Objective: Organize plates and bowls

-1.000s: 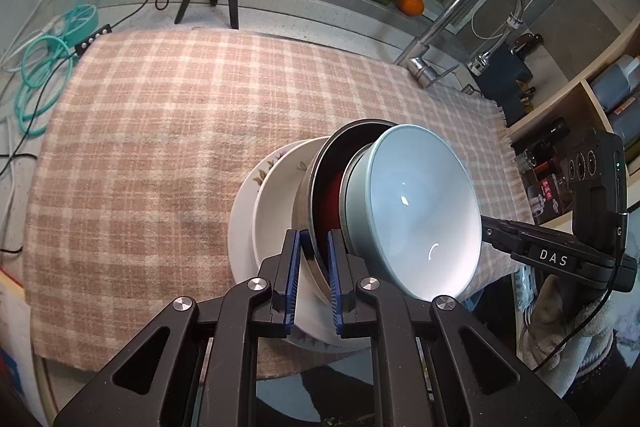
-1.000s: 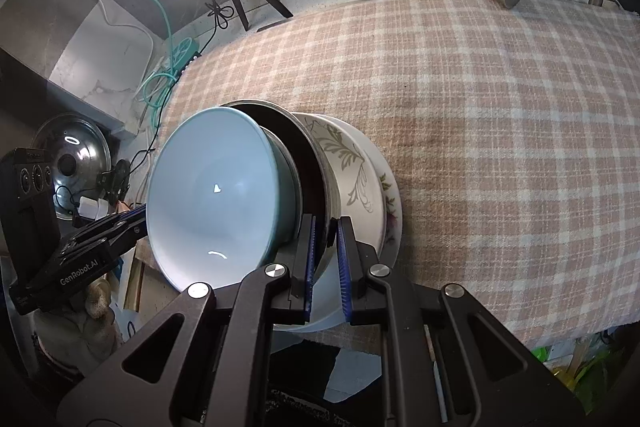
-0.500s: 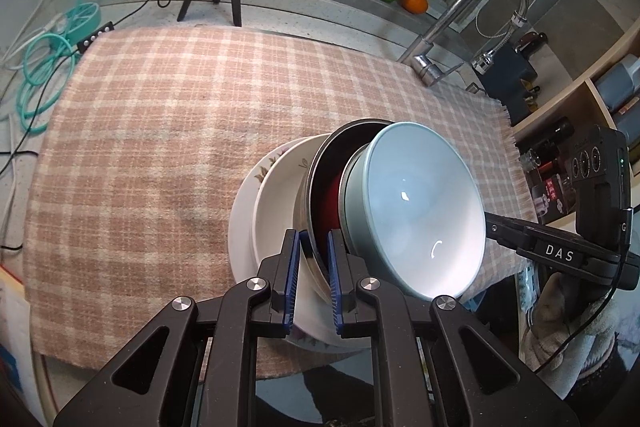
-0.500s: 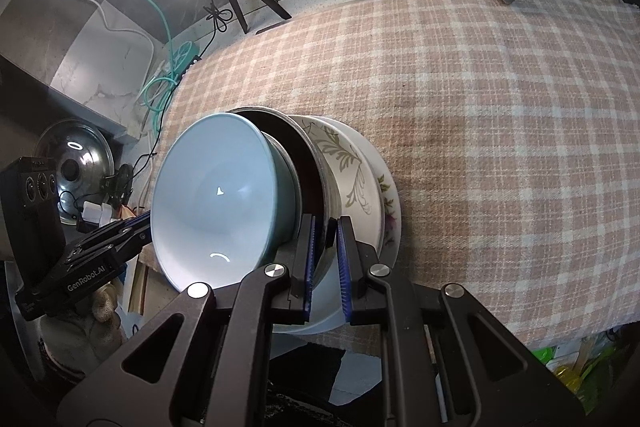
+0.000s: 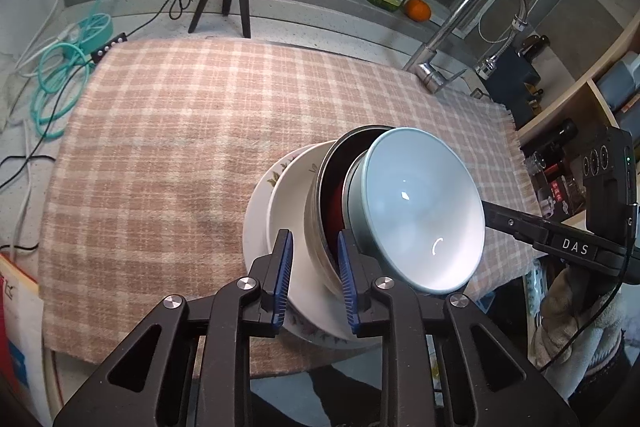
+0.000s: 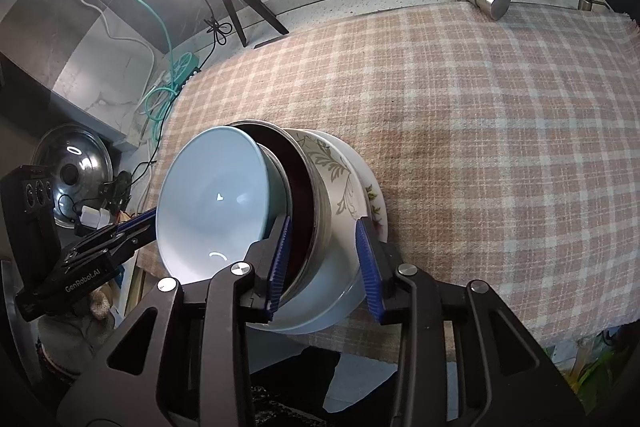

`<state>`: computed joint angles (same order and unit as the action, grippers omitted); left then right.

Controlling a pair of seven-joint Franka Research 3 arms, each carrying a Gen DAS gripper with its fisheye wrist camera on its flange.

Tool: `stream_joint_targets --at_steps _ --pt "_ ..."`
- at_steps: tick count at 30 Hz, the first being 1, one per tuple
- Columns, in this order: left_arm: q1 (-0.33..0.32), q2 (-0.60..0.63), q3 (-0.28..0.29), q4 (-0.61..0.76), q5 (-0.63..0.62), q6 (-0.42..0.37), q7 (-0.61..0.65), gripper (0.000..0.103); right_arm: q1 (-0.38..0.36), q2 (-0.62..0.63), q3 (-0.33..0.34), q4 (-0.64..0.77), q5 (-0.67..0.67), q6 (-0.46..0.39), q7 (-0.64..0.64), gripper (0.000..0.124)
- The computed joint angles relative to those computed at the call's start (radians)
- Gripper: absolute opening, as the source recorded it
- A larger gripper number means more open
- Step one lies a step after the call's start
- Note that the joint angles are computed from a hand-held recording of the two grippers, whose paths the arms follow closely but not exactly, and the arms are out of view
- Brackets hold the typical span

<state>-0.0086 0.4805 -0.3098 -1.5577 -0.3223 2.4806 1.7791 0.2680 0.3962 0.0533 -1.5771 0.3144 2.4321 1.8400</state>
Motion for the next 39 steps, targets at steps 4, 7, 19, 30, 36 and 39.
stream_joint_targets --at_steps 4,7,19,30,36,39 --pt "0.002 -0.024 -0.001 -0.028 -0.001 0.016 0.007 0.03 0.011 -0.025 -0.01 -0.032 -0.026 0.024 0.015 0.047" --pt "0.002 -0.044 0.0 -0.051 -0.004 0.034 0.011 0.03 0.013 -0.045 -0.013 -0.055 -0.039 0.039 0.025 0.048" --pt "-0.028 -0.161 0.019 -0.189 0.042 0.192 0.015 0.068 0.033 -0.137 -0.02 -0.151 -0.121 0.113 0.045 0.07" --pt "-0.033 -0.28 0.017 -0.299 0.015 0.318 0.045 0.078 0.053 -0.278 -0.017 -0.272 -0.25 0.253 0.076 0.095" --pt "-0.053 -0.319 0.031 -0.336 0.002 0.333 0.057 0.079 0.051 -0.328 -0.004 -0.315 -0.313 0.275 0.107 0.096" --pt "-0.067 -0.328 0.043 -0.347 0.019 0.333 0.044 0.079 0.047 -0.345 0.001 -0.336 -0.325 0.284 0.121 0.097"
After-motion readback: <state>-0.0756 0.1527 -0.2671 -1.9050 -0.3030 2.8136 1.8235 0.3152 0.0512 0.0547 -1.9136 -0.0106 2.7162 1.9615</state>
